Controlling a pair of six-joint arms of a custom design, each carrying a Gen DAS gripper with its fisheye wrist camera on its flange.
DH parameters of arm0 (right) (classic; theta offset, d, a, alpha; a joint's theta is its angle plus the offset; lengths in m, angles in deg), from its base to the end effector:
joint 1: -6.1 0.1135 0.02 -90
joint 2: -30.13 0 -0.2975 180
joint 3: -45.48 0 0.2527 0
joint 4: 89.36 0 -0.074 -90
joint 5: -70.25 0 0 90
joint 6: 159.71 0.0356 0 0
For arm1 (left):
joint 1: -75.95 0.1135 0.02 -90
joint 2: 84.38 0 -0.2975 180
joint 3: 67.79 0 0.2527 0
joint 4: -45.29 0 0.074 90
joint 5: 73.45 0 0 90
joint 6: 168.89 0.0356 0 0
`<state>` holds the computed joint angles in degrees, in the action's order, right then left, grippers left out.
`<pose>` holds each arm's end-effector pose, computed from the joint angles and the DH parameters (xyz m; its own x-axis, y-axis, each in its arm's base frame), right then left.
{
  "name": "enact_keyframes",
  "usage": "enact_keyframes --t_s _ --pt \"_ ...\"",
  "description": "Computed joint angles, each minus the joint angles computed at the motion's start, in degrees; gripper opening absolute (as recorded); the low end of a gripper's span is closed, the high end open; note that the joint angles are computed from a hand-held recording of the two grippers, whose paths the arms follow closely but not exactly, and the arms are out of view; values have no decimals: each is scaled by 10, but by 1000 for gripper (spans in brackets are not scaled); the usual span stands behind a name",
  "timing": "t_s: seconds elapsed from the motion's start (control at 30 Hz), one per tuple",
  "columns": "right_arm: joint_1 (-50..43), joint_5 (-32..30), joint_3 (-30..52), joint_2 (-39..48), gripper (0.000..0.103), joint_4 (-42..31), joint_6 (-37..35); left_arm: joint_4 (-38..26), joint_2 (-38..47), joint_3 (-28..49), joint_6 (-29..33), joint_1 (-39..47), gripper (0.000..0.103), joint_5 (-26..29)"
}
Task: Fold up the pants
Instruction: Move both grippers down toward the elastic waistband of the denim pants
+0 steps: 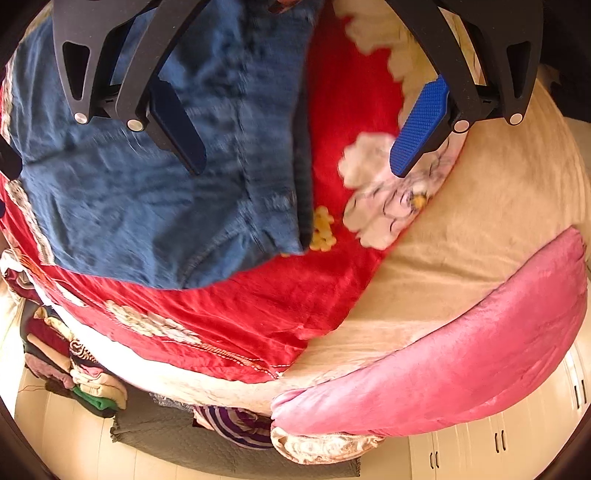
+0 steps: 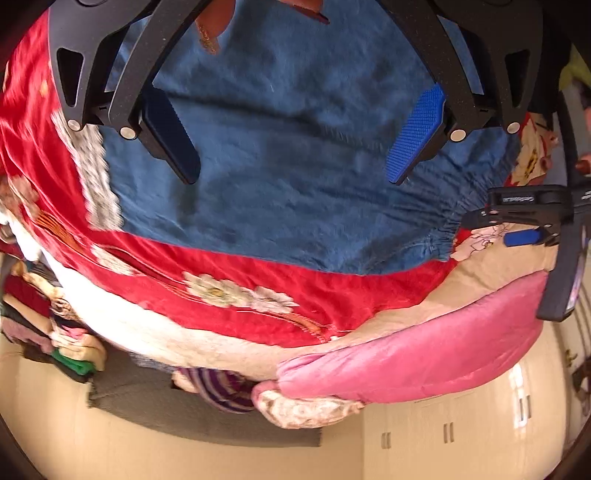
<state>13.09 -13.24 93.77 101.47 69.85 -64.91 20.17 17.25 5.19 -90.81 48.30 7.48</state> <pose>0.2350 0.0247 0.2207 -0.6884 -0.0006 -0.7253 0.0179 0.9997 -0.0179 0.3270 -0.1650 0.1957 -0.7767 0.1767 -0.6045 0.2201 0.9755 0.0023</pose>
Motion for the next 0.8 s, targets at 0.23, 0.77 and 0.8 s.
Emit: enact_keyframes --t_s 0.23,0.77,0.8 --pt "-33 -65 89 142 95 28 -52 -20 81 81 24 11 99 3" --pt "-49 -86 287 382 95 -9 -157 -19 163 156 50 31 97 73" --pt "-44 -79 295 391 95 -9 -165 -16 164 156 52 32 97 76"
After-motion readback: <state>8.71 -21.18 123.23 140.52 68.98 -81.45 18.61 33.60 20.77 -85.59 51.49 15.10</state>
